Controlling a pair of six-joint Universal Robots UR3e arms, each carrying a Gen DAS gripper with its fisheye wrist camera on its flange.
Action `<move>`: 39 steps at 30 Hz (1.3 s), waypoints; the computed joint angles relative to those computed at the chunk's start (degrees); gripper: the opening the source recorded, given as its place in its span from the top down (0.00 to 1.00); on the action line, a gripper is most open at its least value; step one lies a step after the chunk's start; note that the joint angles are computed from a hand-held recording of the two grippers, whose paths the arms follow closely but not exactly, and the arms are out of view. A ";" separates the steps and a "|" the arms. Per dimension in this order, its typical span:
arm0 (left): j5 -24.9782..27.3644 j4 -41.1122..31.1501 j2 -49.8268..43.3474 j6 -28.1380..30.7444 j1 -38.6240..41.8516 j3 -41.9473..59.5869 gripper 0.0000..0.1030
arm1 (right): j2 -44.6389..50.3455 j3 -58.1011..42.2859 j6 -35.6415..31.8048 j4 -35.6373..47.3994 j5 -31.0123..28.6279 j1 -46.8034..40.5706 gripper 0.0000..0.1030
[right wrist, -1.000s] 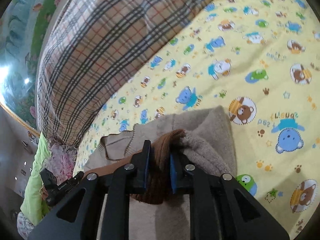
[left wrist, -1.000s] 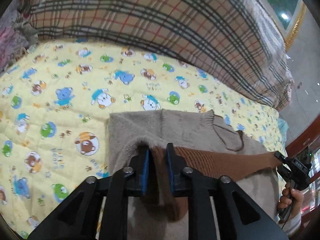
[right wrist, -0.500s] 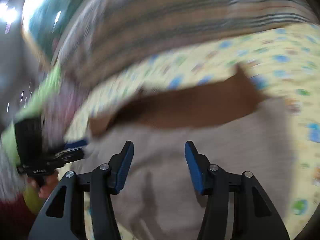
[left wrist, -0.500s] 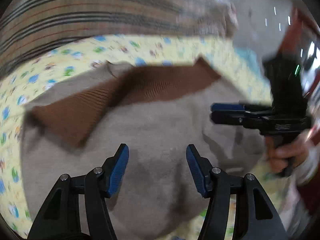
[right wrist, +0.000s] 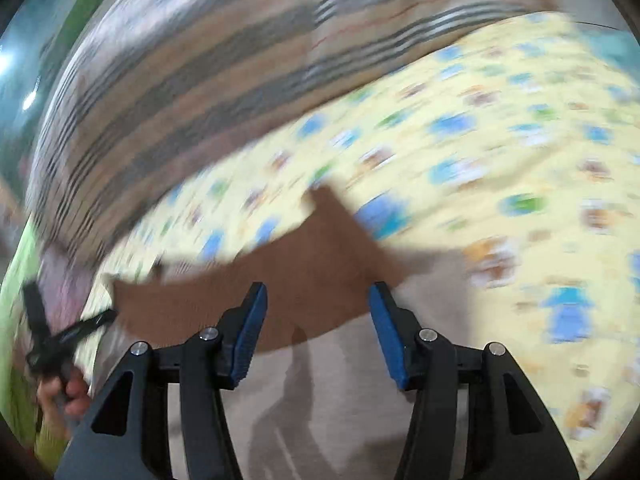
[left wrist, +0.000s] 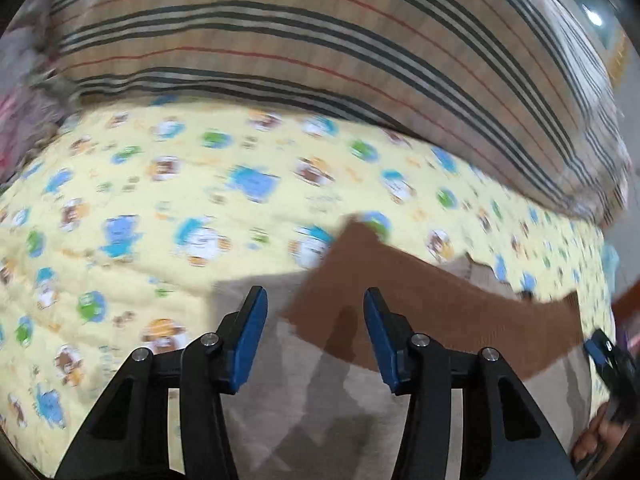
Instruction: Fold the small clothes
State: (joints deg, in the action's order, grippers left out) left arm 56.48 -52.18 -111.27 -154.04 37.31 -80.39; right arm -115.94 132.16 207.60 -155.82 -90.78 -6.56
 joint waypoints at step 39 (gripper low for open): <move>-1.40 -60.15 48.17 52.49 48.21 -34.50 0.37 | -9.72 3.31 34.46 14.99 -37.84 59.07 0.46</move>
